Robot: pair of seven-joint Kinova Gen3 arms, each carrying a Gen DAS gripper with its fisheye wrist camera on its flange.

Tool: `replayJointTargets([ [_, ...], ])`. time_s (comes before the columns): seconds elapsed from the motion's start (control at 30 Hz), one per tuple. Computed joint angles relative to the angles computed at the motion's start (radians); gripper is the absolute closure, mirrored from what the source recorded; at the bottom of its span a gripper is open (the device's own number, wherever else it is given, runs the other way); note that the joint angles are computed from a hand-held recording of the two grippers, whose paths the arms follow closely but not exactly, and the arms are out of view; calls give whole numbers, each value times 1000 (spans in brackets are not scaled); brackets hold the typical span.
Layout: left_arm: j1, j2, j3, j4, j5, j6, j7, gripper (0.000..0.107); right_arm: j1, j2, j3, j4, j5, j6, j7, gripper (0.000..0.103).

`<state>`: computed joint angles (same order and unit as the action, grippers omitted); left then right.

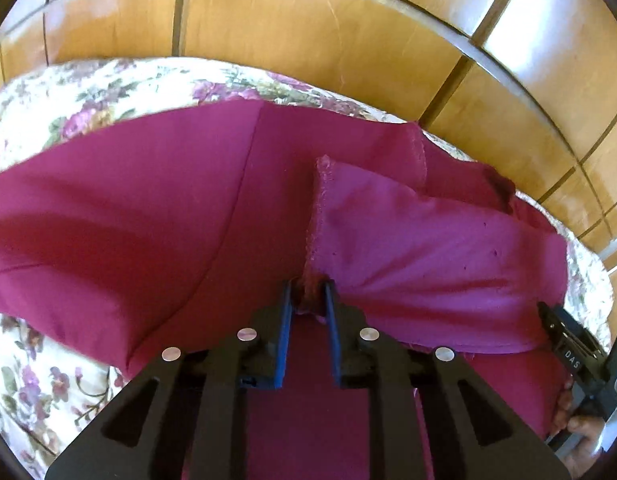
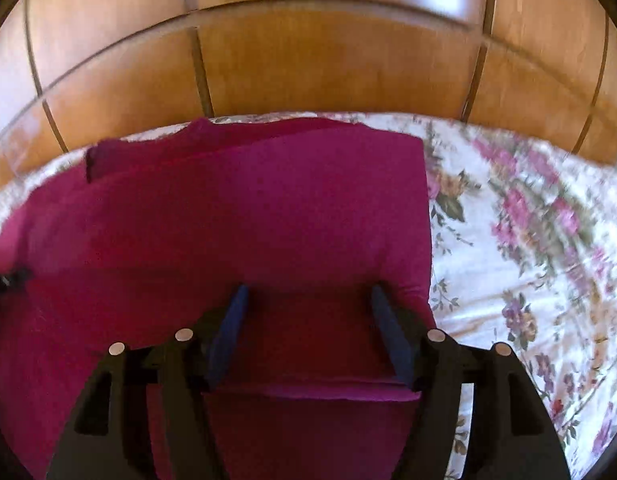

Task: Fold small clothes

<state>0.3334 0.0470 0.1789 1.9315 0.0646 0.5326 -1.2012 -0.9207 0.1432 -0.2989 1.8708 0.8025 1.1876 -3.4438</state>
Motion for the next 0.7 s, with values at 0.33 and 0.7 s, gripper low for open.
replayJointTargets([
  [0.33, -35, -278, -232, 200, 246, 77, -158, 60, -17, 28, 4, -31, 0, 65, 21, 32],
  [0.7, -360, -498, -615, 318, 202, 164, -307, 60, -173, 33, -70, -120, 28, 140, -31, 8],
])
